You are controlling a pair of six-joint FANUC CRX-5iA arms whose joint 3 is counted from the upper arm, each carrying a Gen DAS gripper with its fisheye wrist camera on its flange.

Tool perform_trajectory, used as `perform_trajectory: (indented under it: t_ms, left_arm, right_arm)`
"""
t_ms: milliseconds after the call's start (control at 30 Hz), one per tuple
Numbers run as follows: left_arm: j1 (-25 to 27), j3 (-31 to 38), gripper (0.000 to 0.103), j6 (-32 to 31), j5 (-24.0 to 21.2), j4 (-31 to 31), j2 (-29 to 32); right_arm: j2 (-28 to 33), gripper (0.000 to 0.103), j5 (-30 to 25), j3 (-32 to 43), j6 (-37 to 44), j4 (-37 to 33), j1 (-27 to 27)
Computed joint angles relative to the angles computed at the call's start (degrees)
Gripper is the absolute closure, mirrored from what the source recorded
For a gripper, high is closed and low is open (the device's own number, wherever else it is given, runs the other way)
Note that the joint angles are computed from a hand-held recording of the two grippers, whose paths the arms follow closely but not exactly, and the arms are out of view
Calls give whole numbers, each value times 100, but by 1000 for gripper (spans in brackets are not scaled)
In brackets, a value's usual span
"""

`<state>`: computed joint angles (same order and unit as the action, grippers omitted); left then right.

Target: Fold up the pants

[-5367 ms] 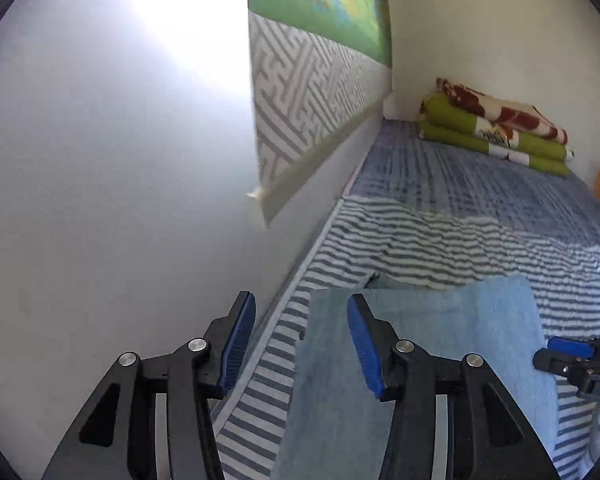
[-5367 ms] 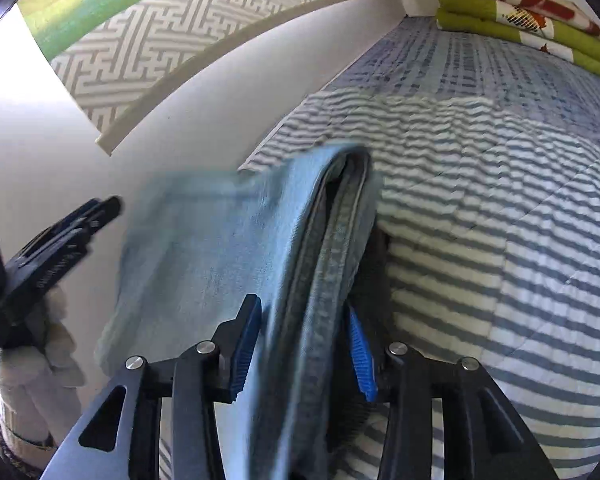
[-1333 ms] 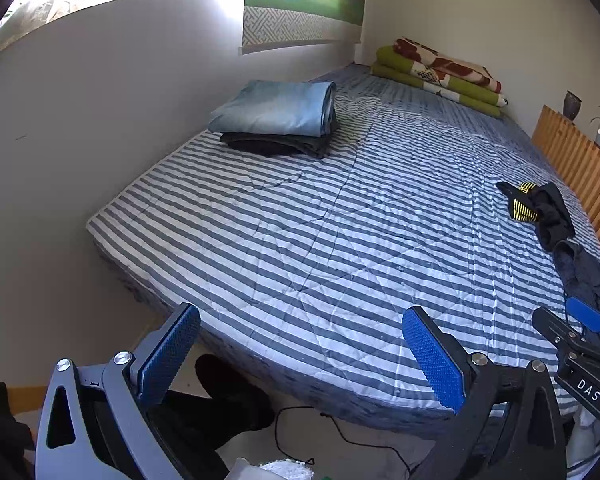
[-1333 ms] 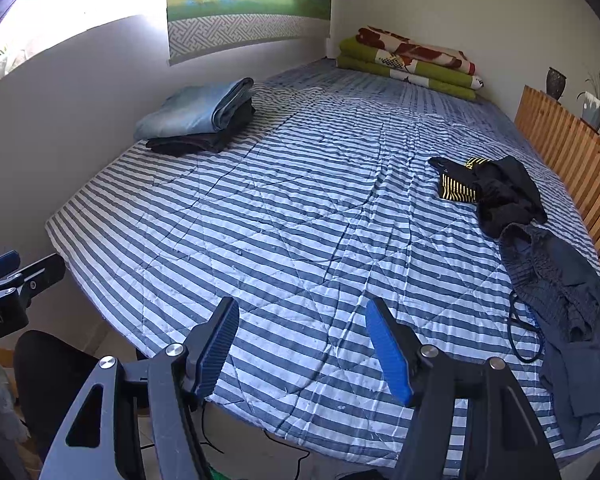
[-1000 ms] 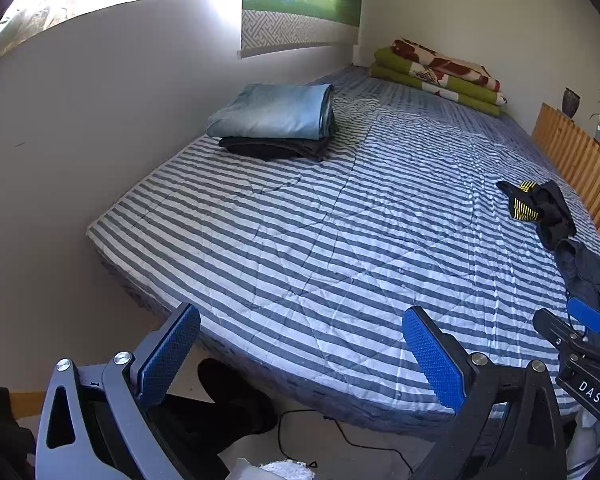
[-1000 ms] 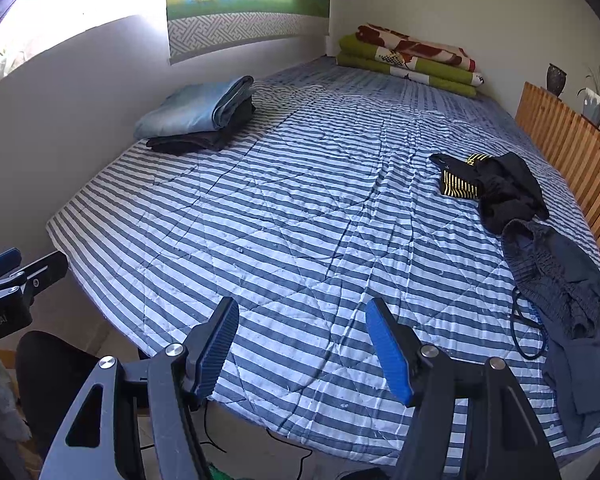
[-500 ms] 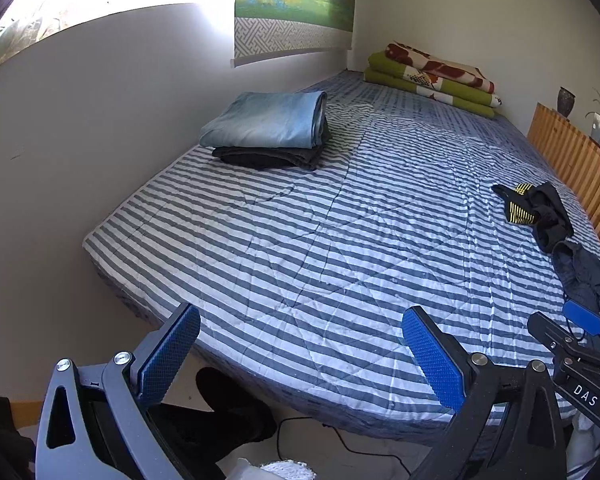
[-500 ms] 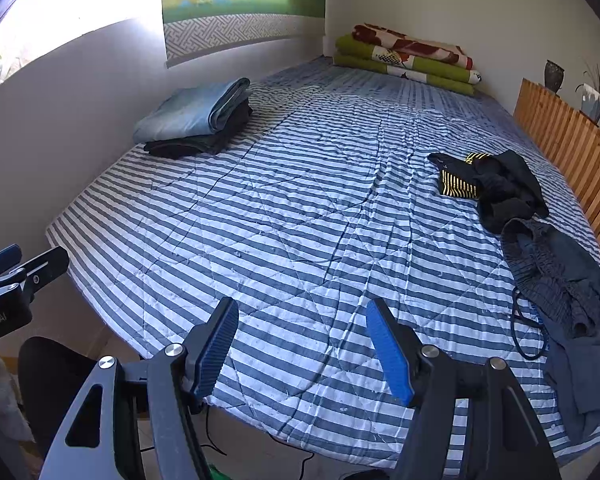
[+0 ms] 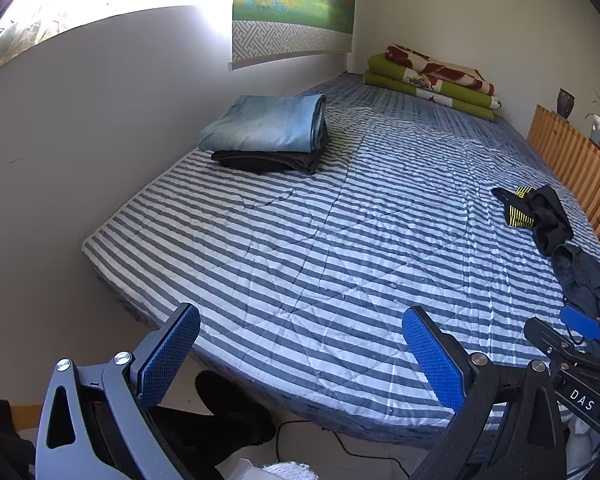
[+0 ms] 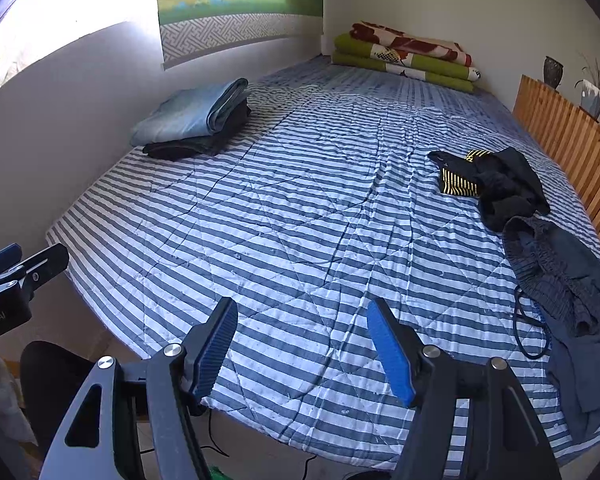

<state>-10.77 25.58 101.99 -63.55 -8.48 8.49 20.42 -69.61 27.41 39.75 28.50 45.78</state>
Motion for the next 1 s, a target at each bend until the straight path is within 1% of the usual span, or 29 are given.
perform_trajectory:
  t_ms: [667,1000]
  left_arm:
    - [-44,30,0,28,-26,-13,136]
    - [-85,156,0,-65,-108,59,339]
  right_arm:
    - [115,39,-48,97,-6,-139,-45]
    - [205,39,-103,176,-7,-258,-115]
